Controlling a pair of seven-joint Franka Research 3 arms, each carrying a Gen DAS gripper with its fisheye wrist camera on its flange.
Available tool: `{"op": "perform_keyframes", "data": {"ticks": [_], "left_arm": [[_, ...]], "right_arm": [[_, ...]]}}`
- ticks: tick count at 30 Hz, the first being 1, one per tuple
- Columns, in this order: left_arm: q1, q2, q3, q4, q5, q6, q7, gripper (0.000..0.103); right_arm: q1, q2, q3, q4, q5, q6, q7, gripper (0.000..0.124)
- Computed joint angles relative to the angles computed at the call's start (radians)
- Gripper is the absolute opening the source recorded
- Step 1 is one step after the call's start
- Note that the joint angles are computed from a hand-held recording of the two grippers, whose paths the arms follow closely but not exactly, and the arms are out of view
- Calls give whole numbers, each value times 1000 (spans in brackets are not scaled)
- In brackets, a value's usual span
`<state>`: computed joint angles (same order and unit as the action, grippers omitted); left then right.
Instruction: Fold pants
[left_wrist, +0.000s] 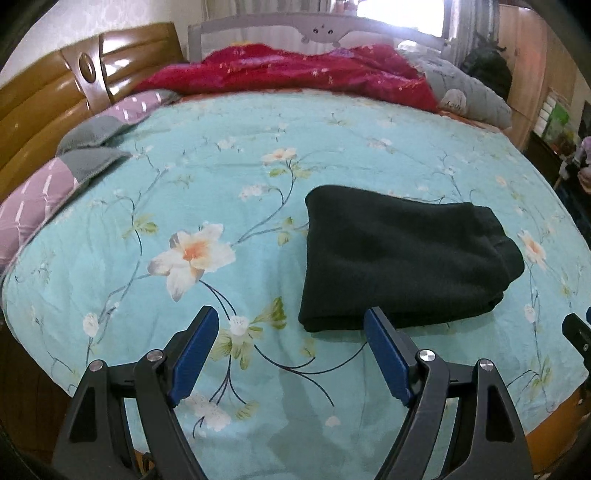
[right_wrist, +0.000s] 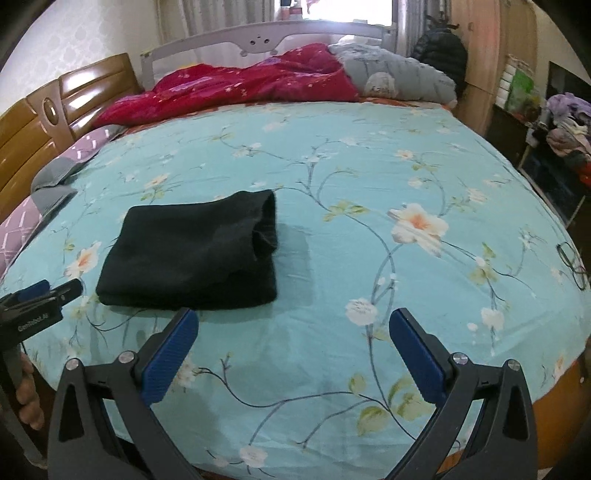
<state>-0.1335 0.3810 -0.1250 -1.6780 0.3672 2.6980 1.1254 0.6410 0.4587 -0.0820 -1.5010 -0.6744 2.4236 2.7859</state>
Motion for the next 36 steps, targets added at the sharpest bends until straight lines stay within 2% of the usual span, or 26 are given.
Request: {"op": "perform_keyframes", "data": {"ticks": [5, 9, 14, 18, 23, 29, 36], "left_arm": [[-29, -15, 33, -33, 74, 53, -65, 82], [-10, -15, 12, -51, 59, 81, -43, 82], [-39, 0, 34, -18, 108, 9, -65, 82], [-37, 8, 34, -10, 123, -2, -69, 82], [-84, -10, 96, -48, 288, 50, -181, 82], [-41, -1, 26, -36, 214, 6, -56, 82], [-22, -4, -7, -54, 130, 36, 49, 82]], "right_arm": [[9, -21, -2, -38, -31, -2, 36, 103], [4, -27, 6, -51, -41, 6, 38, 103], [8, -23, 7, -51, -59, 7, 38, 103], [6, -10, 10, -35, -58, -4, 13, 103], [-3, 2, 12, -19, -28, -14, -17, 103], [-13, 44, 11, 51, 30, -79, -104, 103], [8, 65, -10, 103, 18, -174, -143, 103]]}}
